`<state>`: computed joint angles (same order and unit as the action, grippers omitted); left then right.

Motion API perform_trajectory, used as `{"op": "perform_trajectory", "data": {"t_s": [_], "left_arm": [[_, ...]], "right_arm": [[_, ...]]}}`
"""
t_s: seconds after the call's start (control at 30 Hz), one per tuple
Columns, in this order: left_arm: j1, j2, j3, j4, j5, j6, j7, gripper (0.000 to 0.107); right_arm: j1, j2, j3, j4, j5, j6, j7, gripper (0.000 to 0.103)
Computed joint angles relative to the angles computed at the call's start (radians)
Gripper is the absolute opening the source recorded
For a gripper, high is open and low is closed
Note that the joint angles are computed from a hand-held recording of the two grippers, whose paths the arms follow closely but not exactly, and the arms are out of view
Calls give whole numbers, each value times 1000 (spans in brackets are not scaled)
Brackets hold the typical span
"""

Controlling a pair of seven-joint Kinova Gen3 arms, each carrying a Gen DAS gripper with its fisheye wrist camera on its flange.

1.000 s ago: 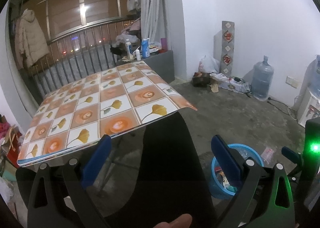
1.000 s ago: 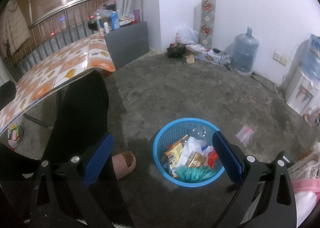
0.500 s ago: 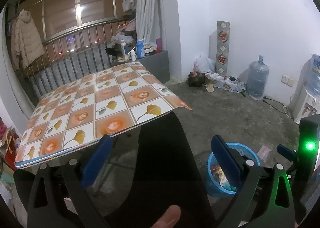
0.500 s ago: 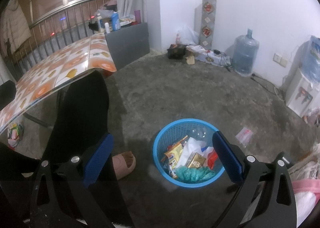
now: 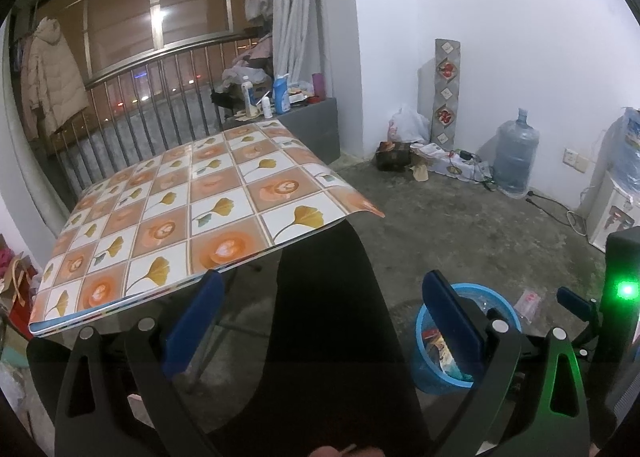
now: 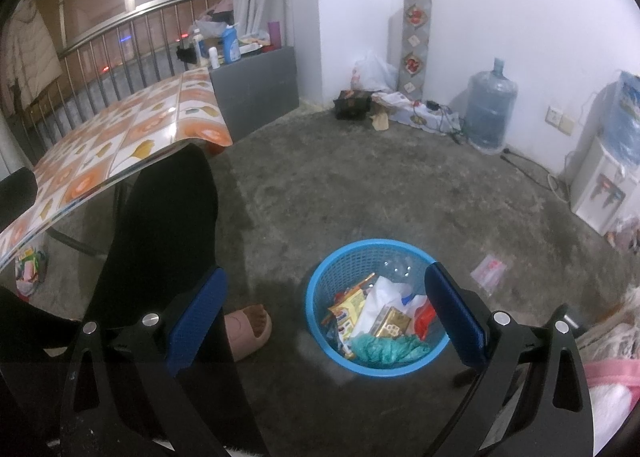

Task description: Collect trash

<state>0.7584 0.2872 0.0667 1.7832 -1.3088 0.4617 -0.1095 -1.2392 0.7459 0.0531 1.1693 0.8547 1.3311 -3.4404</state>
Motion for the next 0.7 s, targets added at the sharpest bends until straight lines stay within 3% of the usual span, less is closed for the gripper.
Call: {"op": "perform_trajectory", "data": {"t_s": [0.23, 0.4, 0.7], "left_arm": [[3, 10, -1, -15, 56, 2, -67, 98], [21, 8, -18, -6, 20, -1, -33, 98], [17, 3, -12, -9, 46, 11, -52, 98]], "right_arm": [[0, -5, -2, 5, 6, 4, 0, 95], [3, -10, -4, 11, 6, 2, -1, 95], [1, -6, -4, 1, 5, 8, 4, 95]]}}
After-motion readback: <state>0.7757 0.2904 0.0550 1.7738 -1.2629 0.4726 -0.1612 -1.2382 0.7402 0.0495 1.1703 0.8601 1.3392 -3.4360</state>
